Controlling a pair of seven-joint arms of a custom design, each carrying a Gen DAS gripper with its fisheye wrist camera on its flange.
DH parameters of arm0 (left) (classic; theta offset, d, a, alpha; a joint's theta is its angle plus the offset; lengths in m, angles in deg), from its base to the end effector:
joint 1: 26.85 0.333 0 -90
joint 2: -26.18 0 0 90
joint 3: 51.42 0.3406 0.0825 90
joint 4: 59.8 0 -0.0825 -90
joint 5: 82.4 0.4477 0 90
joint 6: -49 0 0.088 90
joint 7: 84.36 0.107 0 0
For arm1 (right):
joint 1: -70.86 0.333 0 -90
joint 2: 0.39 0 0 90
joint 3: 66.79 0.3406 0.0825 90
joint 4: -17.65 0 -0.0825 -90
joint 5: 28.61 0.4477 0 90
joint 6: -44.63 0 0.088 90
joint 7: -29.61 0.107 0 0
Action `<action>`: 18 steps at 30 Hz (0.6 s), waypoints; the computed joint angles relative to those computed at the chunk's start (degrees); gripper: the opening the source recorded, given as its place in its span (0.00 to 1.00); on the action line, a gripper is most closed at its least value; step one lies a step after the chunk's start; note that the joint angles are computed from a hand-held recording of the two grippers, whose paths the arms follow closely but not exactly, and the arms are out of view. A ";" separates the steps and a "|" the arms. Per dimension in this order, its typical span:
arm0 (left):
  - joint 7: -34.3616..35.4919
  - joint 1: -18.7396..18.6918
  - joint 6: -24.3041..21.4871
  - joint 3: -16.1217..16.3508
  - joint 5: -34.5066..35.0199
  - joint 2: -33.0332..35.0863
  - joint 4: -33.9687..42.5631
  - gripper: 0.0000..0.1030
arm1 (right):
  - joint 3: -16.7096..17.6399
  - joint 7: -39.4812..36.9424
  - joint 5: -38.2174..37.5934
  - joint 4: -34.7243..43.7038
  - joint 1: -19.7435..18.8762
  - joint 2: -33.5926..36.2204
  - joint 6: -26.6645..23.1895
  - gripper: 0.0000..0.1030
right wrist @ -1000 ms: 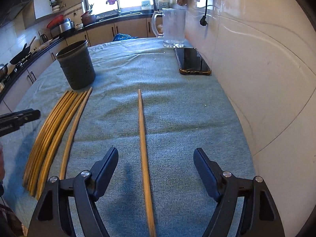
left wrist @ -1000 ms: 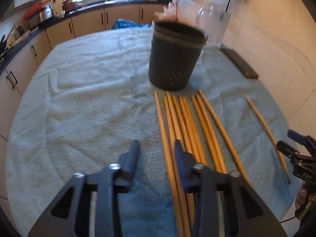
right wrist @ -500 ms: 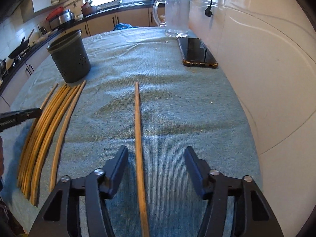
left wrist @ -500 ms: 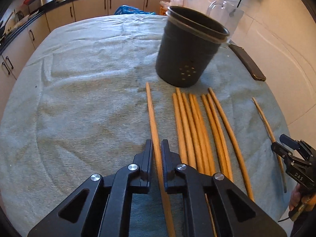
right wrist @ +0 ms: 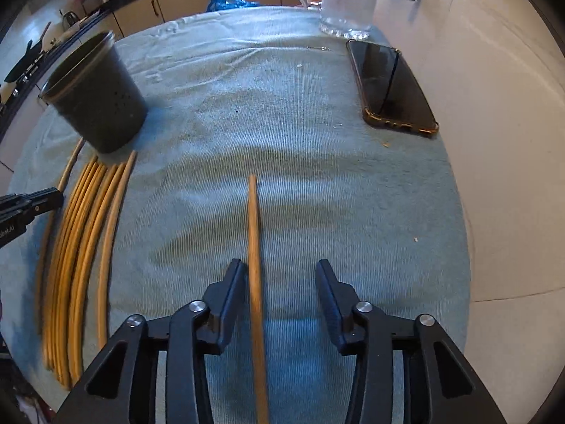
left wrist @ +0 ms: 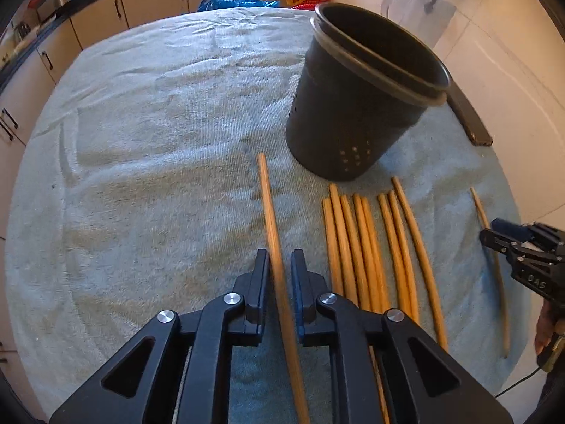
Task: Organize utensils
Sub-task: 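Close the left gripper on one chopstick while the right gripper grasps another, then lift both held chopsticks upright and carry them over the black holder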
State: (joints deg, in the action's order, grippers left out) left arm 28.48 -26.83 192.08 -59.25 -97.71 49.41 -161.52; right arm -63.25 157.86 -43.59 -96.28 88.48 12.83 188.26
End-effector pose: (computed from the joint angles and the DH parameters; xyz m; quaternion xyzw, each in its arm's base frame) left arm 0.7356 -0.0900 0.3525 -0.5713 0.7966 -0.1912 0.0499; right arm 0.6335 0.2456 0.3636 -0.6566 0.7357 -0.1194 0.1155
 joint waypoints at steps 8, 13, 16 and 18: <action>4.61 1.98 8.24 -1.48 -5.37 -5.52 -7.43 0.06 | -0.45 3.99 -2.55 -3.22 0.84 -2.18 6.43 0.07; 16.94 3.91 15.40 -3.57 -16.45 -15.09 -17.00 0.06 | -1.07 12.51 -9.91 -9.20 1.73 -8.38 13.26 0.07; 25.56 3.12 18.08 -3.50 -26.10 -20.46 -21.74 0.06 | -0.56 19.98 -17.00 -13.18 1.44 -13.16 16.59 0.07; 32.21 1.83 19.71 -2.62 -33.12 -24.17 -24.84 0.06 | 0.44 25.75 -23.06 -15.04 0.78 -15.73 17.44 0.07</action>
